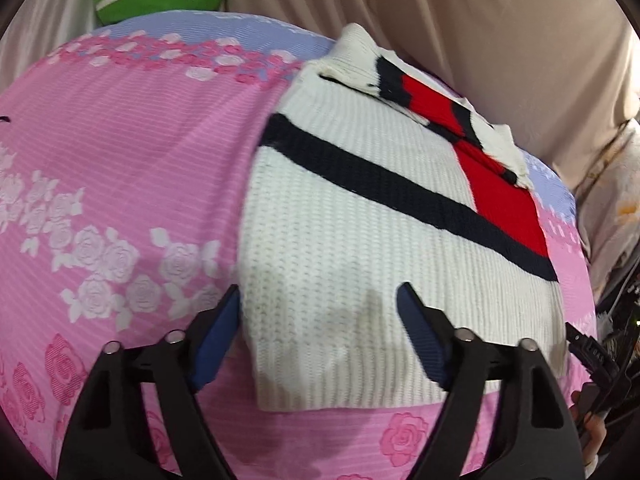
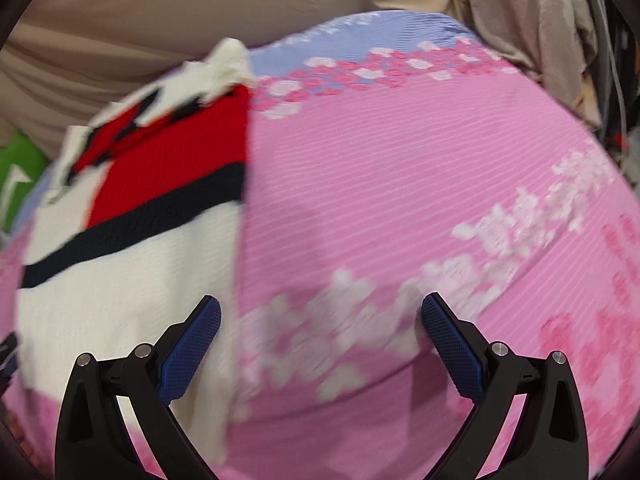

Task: Fold small clothes
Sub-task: 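Move both tools to the sweater hem and close them on it, then lift the hem with both tools and fold it over toward the collar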

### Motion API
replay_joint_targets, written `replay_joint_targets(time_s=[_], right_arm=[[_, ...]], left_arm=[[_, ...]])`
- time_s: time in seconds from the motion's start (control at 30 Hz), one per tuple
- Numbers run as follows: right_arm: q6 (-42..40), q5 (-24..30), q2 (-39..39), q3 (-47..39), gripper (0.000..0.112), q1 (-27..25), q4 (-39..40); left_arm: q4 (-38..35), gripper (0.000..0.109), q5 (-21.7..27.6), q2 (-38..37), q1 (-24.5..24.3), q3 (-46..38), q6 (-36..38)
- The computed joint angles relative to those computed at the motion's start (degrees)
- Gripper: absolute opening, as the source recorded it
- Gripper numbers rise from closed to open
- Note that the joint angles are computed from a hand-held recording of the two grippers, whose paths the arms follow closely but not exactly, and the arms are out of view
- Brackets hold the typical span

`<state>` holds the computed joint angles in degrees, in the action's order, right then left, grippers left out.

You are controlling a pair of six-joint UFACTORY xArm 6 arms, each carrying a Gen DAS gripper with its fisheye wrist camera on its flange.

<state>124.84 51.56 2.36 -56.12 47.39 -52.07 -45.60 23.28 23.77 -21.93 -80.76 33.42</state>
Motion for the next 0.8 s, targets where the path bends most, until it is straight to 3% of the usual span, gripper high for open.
replay_joint_targets(time_s=[0.07,0.13,0.27,0.37,0.47,0.53,0.57,0.6,0.73,0.8], right_arm=[[-2.5,1.6,2.4,-2.81,0.098,1.21,0.7],[-4.91,2.84,4.16,-5.19,0.096,1.38,1.49],[-3.47,-3.31,3.27,-4.53,0.071,0.44,-0.67],[-6.4,-7.34,5.03,-6.16,0.072,-0.48,-0.34],[-11.45,-1.37,8.41,-10.97,0.069,0.76,2.5],[-9.84,-1.52,7.73,-10.19,0.038,1.1,1.73],[-8.15,-3.92,6.62,-8.48,0.013,0.73,0.69],[-5.1,-6.19,5.26,-6.54,0.013,0.6,-1.16],[1.4,-6.03,2.38,-3.69,0.011,2.97,-6.03],[3.92,-3.02,1.12,-3.34,0.011,5.62,-8.07]], left_arm=[[0.67,0.043,0.22,0.43,-0.35,-0.62,-0.18],[-1.99,0.014,4.8,1.52,0.21,-2.6,1.61],[-6.38,0.01,6.26,0.14,0.6,-1.79,4.6],[-8.07,0.009,5.69,-1.64,0.3,-0.33,6.54],[-7.97,0.009,5.31,-2.5,0.19,0.34,6.6],[-8.38,0.008,5.32,-3.02,0.46,0.71,7.11],[-8.6,0.008,5.21,-3.35,0.61,1.07,7.38],[-8.79,0.008,5.26,-3.72,0.84,1.51,7.77],[-10.16,0.008,5.8,-5.08,1.71,3.39,9.69],[-11.67,0.007,6.4,-6.79,2.33,5.6,11.45]])
